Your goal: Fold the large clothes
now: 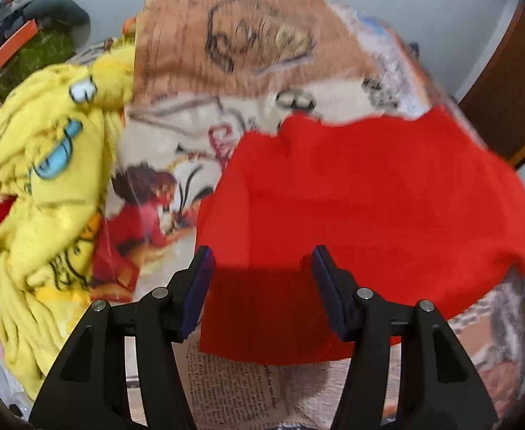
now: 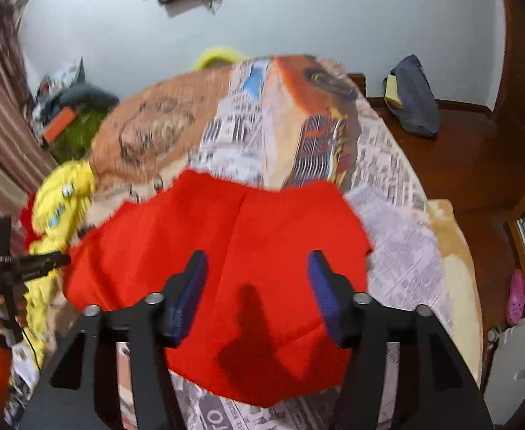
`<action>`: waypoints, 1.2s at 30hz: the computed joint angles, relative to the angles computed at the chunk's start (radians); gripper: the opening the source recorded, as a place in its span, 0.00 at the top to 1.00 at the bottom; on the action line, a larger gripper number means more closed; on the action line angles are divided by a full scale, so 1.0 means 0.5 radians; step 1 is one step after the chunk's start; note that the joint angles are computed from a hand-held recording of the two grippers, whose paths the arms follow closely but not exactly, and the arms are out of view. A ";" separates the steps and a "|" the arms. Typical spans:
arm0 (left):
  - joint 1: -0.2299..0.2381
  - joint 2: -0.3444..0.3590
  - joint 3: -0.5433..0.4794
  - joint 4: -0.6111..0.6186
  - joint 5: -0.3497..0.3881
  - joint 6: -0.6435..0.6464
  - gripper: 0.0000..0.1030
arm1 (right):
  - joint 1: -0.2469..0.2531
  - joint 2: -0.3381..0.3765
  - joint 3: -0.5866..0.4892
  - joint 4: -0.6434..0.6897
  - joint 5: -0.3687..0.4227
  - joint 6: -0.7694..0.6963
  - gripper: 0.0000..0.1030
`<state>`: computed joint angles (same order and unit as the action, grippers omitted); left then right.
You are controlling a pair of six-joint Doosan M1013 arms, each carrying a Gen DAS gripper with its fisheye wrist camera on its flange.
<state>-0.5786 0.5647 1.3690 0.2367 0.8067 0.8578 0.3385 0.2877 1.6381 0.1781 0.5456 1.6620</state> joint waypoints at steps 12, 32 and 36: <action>0.005 -0.017 0.127 0.005 -0.149 -0.138 0.95 | -0.036 -0.059 0.152 -0.334 0.098 0.435 0.35; -0.032 -0.105 0.313 0.328 0.150 -0.455 0.97 | 0.010 -0.024 0.194 -0.985 0.195 0.904 0.31; -0.032 -0.207 0.386 0.364 0.032 -0.494 0.92 | -0.032 -0.096 0.224 -0.888 0.128 0.898 0.29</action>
